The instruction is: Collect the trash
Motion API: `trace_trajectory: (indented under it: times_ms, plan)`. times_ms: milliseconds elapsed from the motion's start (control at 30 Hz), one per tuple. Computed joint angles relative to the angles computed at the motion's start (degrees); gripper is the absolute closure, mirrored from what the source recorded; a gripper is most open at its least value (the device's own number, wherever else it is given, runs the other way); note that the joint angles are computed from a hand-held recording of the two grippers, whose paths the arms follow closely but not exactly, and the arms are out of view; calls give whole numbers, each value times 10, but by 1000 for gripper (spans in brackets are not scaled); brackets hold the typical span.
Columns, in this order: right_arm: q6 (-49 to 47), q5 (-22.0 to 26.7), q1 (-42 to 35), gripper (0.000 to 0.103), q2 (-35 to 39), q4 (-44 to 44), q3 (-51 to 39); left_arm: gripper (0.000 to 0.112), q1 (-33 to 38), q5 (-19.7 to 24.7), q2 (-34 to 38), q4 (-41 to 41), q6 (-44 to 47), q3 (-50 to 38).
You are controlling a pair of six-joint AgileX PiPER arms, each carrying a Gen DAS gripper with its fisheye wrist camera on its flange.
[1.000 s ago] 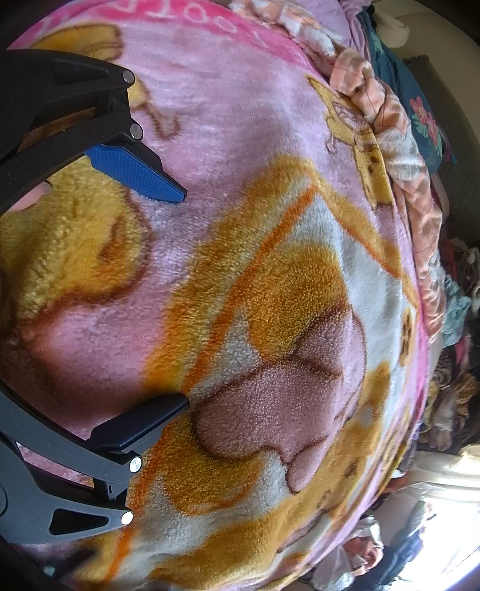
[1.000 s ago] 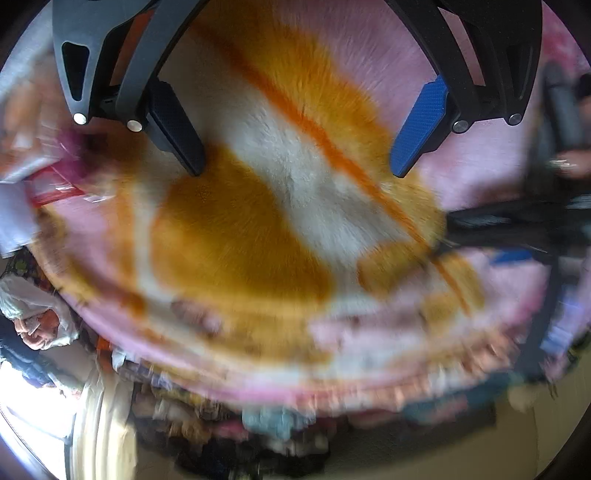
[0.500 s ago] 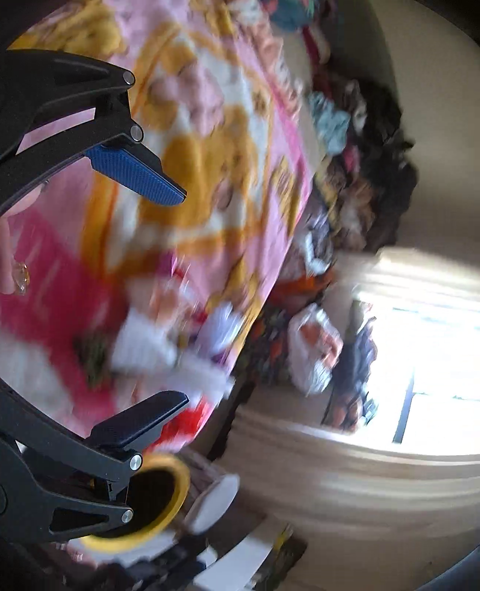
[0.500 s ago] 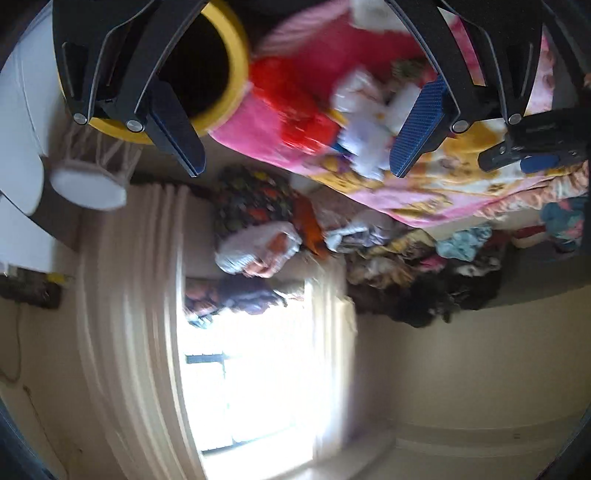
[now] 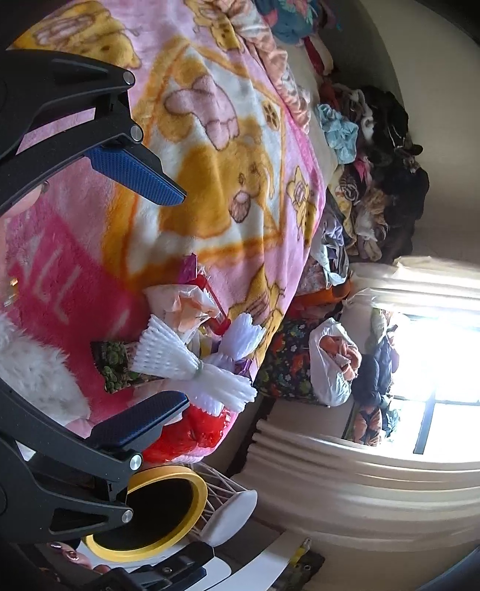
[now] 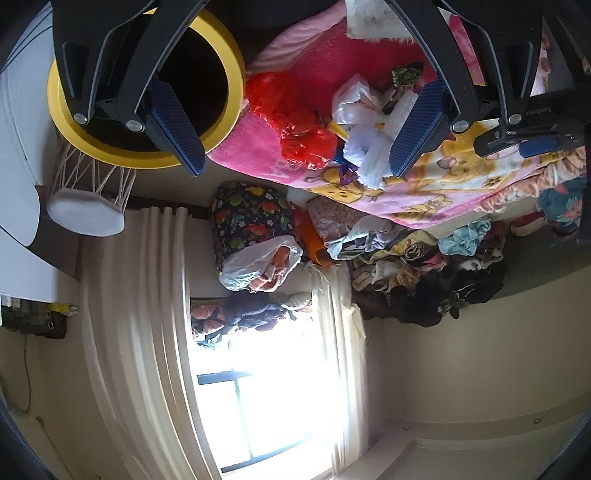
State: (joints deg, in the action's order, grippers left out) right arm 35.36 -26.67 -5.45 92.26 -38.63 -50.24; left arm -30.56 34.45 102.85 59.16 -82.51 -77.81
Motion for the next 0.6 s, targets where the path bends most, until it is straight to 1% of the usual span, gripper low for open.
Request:
trace_trajectory:
  times_ms: [100, 267, 400, 600]
  plan:
    - [-7, 0, 0, 6, -1, 5, 1, 20, 0, 4, -3, 14, -19, 5]
    - [-6, 1, 1, 6, -1, 4, 0, 20, 5, -18, -11, 14, -21, 14]
    - [-11, 3, 2, 6, 0, 8, -1, 20, 3, -12, -11, 17, -26, 12]
    - [-14, 0, 0, 6, -2, 5, 1, 20, 6, -24, -16, 26, -36, 19]
